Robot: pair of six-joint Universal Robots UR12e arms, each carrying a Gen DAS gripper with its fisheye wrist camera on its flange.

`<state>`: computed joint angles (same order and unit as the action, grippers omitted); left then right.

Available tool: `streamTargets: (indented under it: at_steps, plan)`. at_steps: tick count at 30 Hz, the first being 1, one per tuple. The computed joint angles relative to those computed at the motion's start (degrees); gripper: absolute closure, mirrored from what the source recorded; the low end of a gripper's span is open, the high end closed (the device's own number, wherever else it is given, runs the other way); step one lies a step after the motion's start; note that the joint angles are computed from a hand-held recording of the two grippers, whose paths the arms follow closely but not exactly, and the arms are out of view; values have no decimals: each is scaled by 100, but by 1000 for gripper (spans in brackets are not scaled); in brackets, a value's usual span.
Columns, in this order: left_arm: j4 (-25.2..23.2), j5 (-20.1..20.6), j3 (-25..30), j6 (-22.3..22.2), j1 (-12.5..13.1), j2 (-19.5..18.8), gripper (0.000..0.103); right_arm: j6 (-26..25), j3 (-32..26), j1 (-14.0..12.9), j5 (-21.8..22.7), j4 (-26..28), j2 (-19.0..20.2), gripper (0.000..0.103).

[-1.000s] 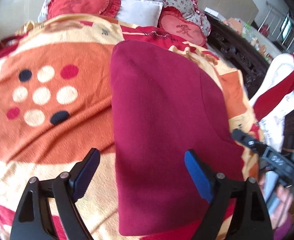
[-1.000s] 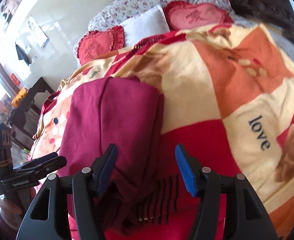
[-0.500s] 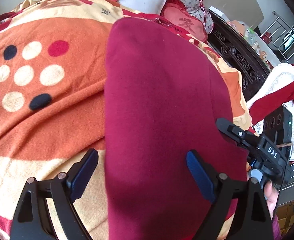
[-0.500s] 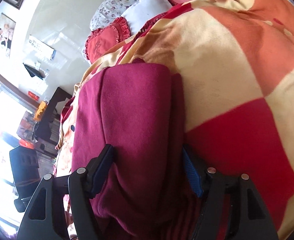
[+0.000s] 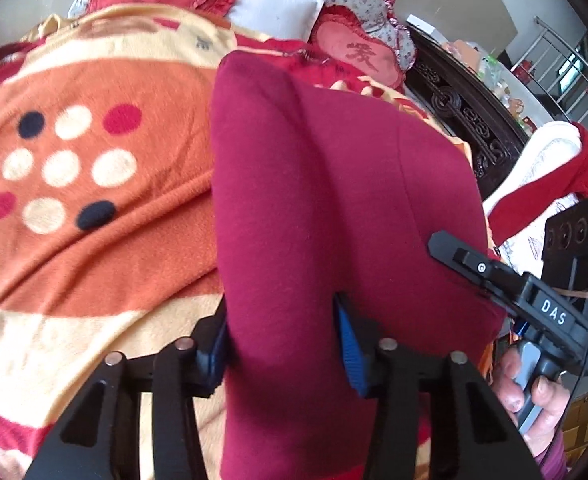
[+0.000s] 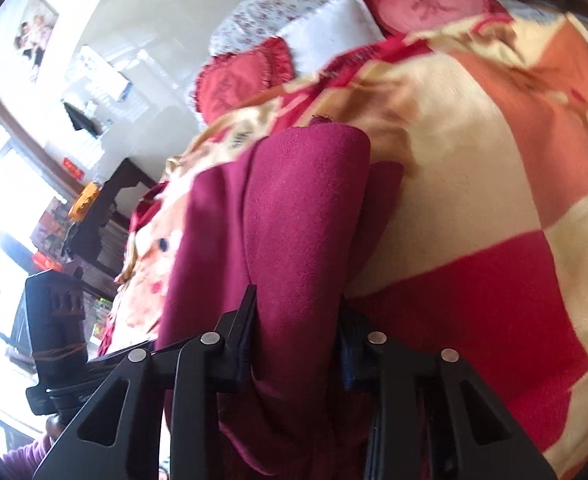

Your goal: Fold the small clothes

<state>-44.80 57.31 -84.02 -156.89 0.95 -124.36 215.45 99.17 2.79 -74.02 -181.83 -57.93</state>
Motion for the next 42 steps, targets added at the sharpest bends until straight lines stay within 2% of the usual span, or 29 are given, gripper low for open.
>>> streamTargets:
  at_steps: [3, 6, 11, 14, 16, 18, 20, 23, 25, 29, 32, 33, 34, 36, 42]
  plan:
    - [152, 55, -207, 75, 109, 213, 55, -86, -25, 100, 75, 50, -109, 90]
    - [91, 95, -373, 132, 296, 427, 55, -57, -80, 239, 213, 123, -147, 90]
    - [256, 467, -858, 77, 587, 757, 55, 118, -138, 445, 657, 105, -26, 90]
    - [363, 717, -1145, 58, 696, 853, 55, 124, -213, 565, 798, 317, 85, 89]
    - [398, 819, -1246, 56, 712, 846, 53, 76, -250, 605, 853, 600, 138, 83]
    - [645, 729, -1393, -3, 757, 853, 48, -47, -305, 666, 459, 1170, 108, 78]
    - [868, 765, -1487, -41, 762, 898, 44, -38, -251, 668, 374, 1233, 50, 77]
    - [1290, 842, -1633, -86, 768, 979, 25, 0, -77, 699, 31, 1254, -205, 77]
    - [1709, 862, -1751, -135, 767, 1027, 13, -228, 22, 756, -229, 1282, -400, 77]
    - [2112, 1095, -1792, -160, 701, 1018, 11, -1005, -54, 971, -304, 1401, -527, 80]
    - [2198, 1152, -1823, -195, 689, 1037, 11, -1548, -224, 1225, -856, 1749, -476, 84]
    - [2257, 1155, -1835, -225, 686, 1042, 11, -1639, -323, 1319, -1222, 2043, -419, 87]
    - [2311, 1159, -1849, -240, 689, 1051, 11, -1620, -380, 1354, -1392, 2263, -377, 89]
    - [2522, 1183, -1923, -285, 712, 1089, 11, -1500, -398, 1340, -1388, 2508, -295, 91]
    - [2916, 1153, -2096, -345, 752, 1230, 11, -1365, -261, 1364, -1510, 2241, -373, 91]
